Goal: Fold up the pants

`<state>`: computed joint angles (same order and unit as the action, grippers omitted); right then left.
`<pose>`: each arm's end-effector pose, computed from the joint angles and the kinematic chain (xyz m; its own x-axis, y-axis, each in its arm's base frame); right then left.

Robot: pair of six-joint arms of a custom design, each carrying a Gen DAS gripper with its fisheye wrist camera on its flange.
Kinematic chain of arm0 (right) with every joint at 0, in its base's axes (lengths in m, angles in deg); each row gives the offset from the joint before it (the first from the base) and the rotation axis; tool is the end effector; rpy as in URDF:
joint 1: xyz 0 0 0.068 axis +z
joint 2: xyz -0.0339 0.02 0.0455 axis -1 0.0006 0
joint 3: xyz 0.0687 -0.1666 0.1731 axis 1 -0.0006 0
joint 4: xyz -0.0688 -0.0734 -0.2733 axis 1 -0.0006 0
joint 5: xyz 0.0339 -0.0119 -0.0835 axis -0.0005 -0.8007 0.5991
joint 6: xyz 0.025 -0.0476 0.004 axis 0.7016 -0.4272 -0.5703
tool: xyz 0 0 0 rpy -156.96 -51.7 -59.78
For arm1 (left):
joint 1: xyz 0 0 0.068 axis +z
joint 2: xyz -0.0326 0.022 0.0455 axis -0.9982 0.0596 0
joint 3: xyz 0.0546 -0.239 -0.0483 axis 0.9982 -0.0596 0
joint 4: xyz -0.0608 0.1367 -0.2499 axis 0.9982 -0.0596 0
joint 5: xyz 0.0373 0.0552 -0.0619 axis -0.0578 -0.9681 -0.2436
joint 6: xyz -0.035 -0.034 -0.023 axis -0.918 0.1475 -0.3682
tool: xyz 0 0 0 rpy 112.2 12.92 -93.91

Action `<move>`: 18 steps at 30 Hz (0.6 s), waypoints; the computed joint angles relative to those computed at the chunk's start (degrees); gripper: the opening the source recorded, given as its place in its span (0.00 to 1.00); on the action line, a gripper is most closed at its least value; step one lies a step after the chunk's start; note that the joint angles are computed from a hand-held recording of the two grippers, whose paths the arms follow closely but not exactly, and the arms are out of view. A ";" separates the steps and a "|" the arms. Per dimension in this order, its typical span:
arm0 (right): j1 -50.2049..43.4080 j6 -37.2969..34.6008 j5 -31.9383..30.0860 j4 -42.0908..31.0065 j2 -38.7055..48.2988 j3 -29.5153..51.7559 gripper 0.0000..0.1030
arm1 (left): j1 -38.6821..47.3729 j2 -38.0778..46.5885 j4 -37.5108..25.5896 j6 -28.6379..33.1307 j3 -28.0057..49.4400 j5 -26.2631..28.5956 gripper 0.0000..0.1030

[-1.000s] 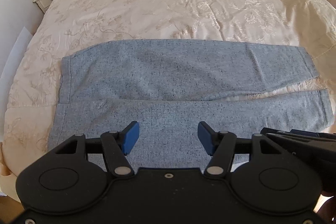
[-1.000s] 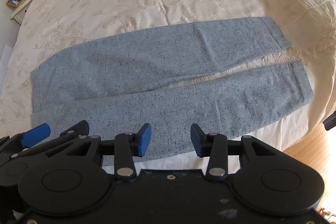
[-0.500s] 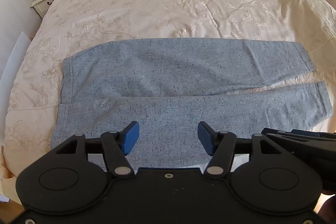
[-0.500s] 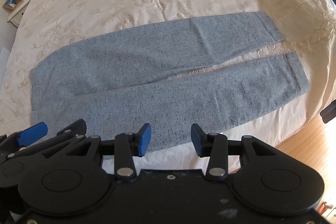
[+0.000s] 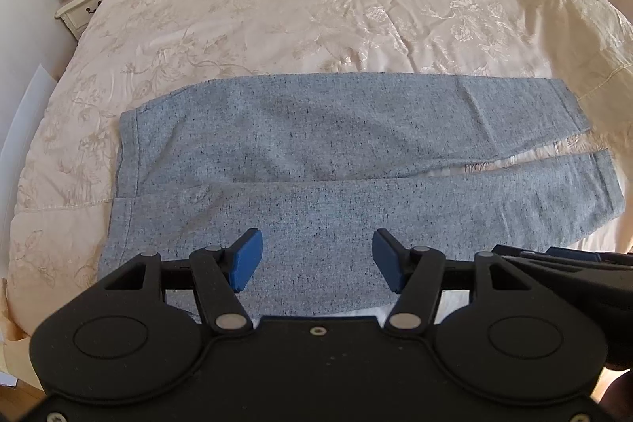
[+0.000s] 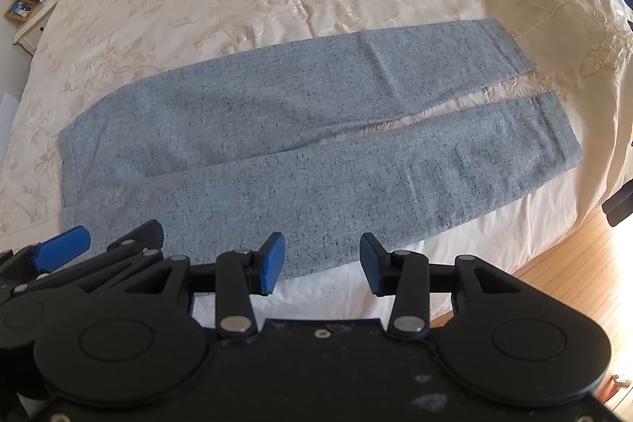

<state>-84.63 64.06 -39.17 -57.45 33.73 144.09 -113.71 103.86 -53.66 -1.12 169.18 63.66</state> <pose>0.2888 0.0235 0.2711 -0.7942 0.5423 -0.2743 0.5374 0.8374 0.0996 0.3212 -0.1618 0.2713 -0.8004 0.4131 -0.4344 0.4298 0.9006 0.0644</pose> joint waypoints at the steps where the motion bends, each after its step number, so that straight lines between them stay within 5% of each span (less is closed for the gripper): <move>1: 0.05 -0.05 -0.02 -0.04 0.01 0.01 0.43 | 0.00 -0.03 0.02 0.01 -0.03 -0.04 0.62; 18: 0.32 -0.32 0.18 -0.01 -0.07 -0.16 0.43 | 0.34 -0.23 -0.44 0.17 -0.04 0.32 0.62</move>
